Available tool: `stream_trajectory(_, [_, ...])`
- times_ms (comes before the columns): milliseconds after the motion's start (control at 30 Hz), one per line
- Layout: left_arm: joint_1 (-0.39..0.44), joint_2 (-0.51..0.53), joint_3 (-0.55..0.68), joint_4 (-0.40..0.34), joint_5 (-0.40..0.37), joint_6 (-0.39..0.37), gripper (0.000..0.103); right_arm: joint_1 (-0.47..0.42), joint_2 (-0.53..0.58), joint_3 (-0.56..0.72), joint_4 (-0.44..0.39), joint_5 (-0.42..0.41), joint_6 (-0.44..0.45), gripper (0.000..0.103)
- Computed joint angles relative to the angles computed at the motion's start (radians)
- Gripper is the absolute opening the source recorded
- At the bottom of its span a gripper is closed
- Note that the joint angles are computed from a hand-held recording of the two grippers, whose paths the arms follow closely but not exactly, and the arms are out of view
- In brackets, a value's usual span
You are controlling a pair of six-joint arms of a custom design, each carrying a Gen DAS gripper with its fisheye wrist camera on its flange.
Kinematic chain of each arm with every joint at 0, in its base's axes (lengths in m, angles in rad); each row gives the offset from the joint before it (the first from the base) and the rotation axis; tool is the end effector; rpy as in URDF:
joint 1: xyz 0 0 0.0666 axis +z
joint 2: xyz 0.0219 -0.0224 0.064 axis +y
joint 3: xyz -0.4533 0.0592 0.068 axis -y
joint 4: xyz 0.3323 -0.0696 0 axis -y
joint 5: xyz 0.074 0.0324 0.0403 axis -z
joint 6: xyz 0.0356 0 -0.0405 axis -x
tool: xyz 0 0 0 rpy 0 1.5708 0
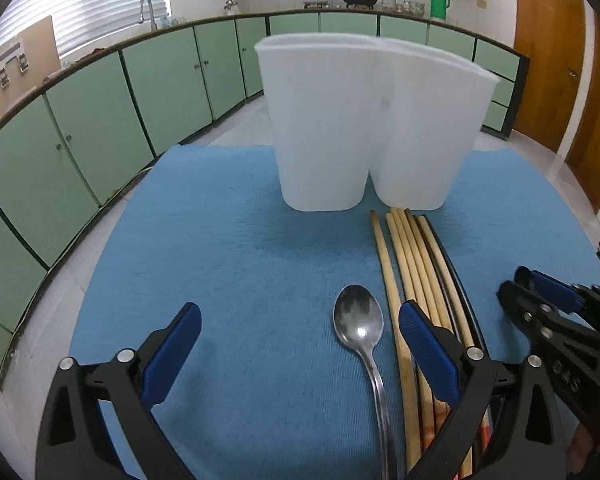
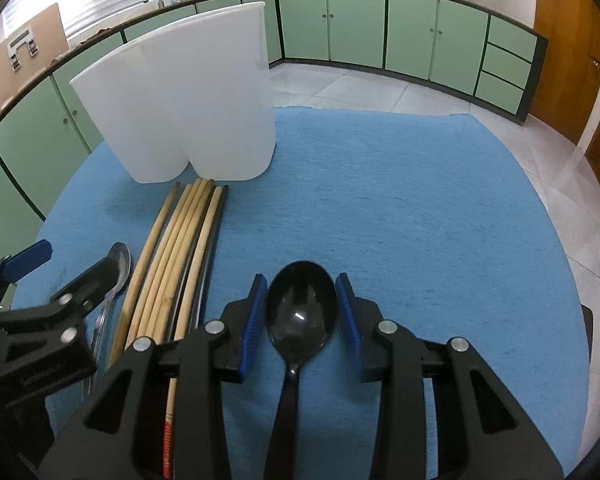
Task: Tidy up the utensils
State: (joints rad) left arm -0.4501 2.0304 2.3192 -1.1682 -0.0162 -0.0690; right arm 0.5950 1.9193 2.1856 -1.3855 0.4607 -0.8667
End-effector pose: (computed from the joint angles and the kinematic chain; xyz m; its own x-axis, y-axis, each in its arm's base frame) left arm 0.6053 -0.2923 0.5168 -0.6626 0.3967 -0.6352 0.4725 0.8795 0.0564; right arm 0.5120 0.3269 0.5255 -0.7426 0.3218 -0.5874 0.3469 0.9350 0.0737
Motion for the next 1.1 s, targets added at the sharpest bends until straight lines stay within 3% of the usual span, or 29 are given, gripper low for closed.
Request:
stream_trajectory(600, [0.017,0.158,0.297,-0.202,0.004,0.022,0.097,0.030,-0.016,-0.047,0.038,0.020,-0.019,0.035])
stream_trajectory(833, [0.010,0.097,0.167,-0.120,-0.008,0.016,0.097,0.031,-0.012,-0.042,0.032,0.023,-0.015,0.035])
stream_trajectory(1100, [0.012,0.110,0.180,-0.131,0.014,0.026,0.097,0.028,-0.018,-0.055,0.053,0.013,-0.002,0.038])
